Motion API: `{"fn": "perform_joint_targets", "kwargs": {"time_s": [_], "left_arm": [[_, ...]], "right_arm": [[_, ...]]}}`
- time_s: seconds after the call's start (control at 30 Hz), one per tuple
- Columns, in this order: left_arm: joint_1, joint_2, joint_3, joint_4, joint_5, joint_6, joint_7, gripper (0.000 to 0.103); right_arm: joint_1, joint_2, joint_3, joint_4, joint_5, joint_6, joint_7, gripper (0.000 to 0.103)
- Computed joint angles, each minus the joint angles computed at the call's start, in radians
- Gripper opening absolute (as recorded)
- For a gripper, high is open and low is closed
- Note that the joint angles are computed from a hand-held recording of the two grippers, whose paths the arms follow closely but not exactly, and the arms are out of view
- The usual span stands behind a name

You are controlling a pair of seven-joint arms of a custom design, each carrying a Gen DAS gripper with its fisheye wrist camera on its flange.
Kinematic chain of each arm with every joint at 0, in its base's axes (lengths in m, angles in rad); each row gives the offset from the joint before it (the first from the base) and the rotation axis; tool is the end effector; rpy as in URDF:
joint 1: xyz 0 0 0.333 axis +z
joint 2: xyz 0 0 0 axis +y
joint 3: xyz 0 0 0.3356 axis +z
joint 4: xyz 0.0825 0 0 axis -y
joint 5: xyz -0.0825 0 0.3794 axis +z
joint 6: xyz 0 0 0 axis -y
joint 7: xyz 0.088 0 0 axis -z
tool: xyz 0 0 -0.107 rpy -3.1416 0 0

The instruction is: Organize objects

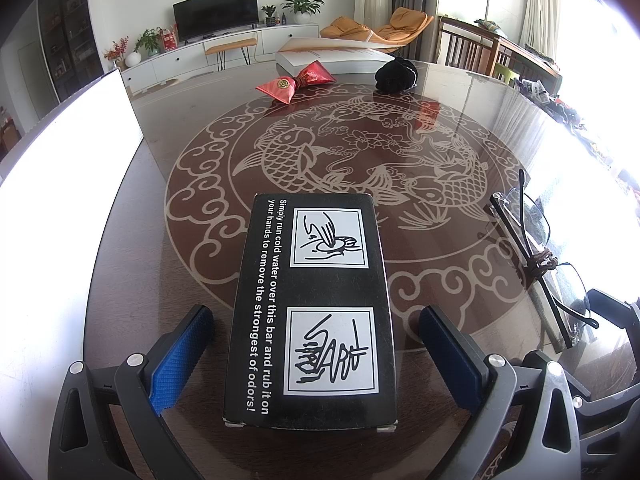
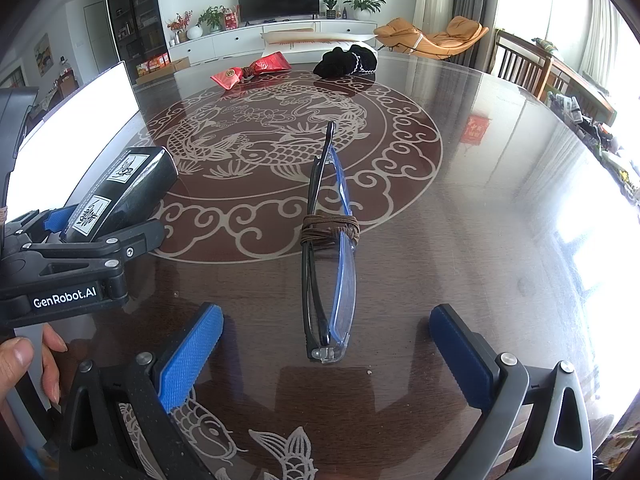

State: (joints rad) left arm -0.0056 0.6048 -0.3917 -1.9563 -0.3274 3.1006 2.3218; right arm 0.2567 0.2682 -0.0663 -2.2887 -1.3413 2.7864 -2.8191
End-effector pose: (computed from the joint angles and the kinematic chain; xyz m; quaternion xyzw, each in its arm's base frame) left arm 0.6326 -0.2067 0.2610 -0.4037 0.8628 -0.2731 0.1345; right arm 0.5096 0.1431 0.2599 -0.5034 0.8101 -0.2572 0.1557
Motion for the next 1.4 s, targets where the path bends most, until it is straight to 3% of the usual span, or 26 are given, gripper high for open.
{"fn": "perform_joint_targets", "kwargs": {"time_s": [0.93,1.1,1.3,1.4], "left_arm": [[0.004,0.0,-0.003,0.001,0.005,-0.008,-0.001,0.103],[-0.028,-0.008,0.036,0.04,0.026,-0.12,0.022,0.103],[-0.154,-0.016,0.171,0.091,0.068,-0.217,-0.098,0.103],[-0.128,-0.016,0.144,0.077,0.065,-0.194,-0.078,0.103]], "right_arm": [[0.0,-0.001,0.0,-0.001,-0.002,0.001,0.002,0.103],[0.0,-0.001,0.0,-0.001,-0.002,0.002,0.002,0.103],[0.0,0.0,0.0,-0.001,-0.001,0.001,0.001,0.103],[0.0,0.0,0.0,0.0,-0.001,0.001,0.001,0.103]]}}
